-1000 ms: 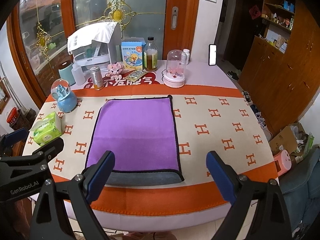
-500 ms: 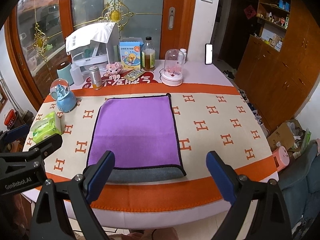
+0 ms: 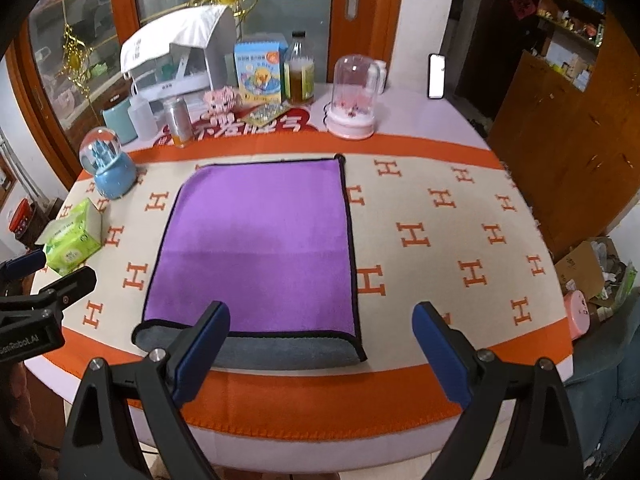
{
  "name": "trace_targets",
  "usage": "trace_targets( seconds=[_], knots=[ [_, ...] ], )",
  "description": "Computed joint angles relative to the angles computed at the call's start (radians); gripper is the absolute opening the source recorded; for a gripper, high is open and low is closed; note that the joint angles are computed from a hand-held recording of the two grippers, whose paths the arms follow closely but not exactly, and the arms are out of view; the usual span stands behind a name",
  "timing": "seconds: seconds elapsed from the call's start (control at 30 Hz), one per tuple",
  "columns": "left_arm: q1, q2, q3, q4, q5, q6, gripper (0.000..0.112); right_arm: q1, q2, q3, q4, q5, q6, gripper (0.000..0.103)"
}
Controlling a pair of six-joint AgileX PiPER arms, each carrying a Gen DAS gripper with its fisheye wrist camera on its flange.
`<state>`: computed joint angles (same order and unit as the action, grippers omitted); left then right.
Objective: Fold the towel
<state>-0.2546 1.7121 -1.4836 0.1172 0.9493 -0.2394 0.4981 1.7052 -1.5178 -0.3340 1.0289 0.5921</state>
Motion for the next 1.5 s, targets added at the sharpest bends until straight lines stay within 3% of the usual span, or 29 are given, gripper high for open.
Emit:
trace_targets(
  seconds=[0.23,0.33,0.57,0.7,0.9,1.17,1.5],
  knots=[
    [-0.003,0.089,0.001,-0.006,-0.005,0.027,0.094,-0.073,0.049,0.051,0.072,-0.104,-0.161,0.092],
    [0.015,0.126,0.009,-0.034,-0.016,0.062,0.094,-0.115,0.071,0.079,0.16,-0.157,-0.304,0.084],
    [0.078,0.155,0.101,-0.152,-0.117,0.357,0.088,-0.208,0.132,0.124,0.379,-0.218,-0.698,0.073],
    [0.12,0.167,0.115,-0.293,-0.132,0.568,0.081,-0.279,0.196,0.103,0.523,-0.172,-0.907,0.065],
    [0.17,0.237,0.065,-0.459,-0.054,0.767,0.07,-0.345,0.283,0.044,0.631,-0.075,-1.082,0.052],
    [0.19,0.326,-0.013,-0.524,0.04,0.847,0.058,-0.358,0.347,-0.002,0.649,-0.017,-1.146,0.04],
    [0.205,0.383,-0.067,-0.556,0.127,0.887,0.057,-0.37,0.343,0.0,0.671,0.018,-1.212,0.026]
  ],
)
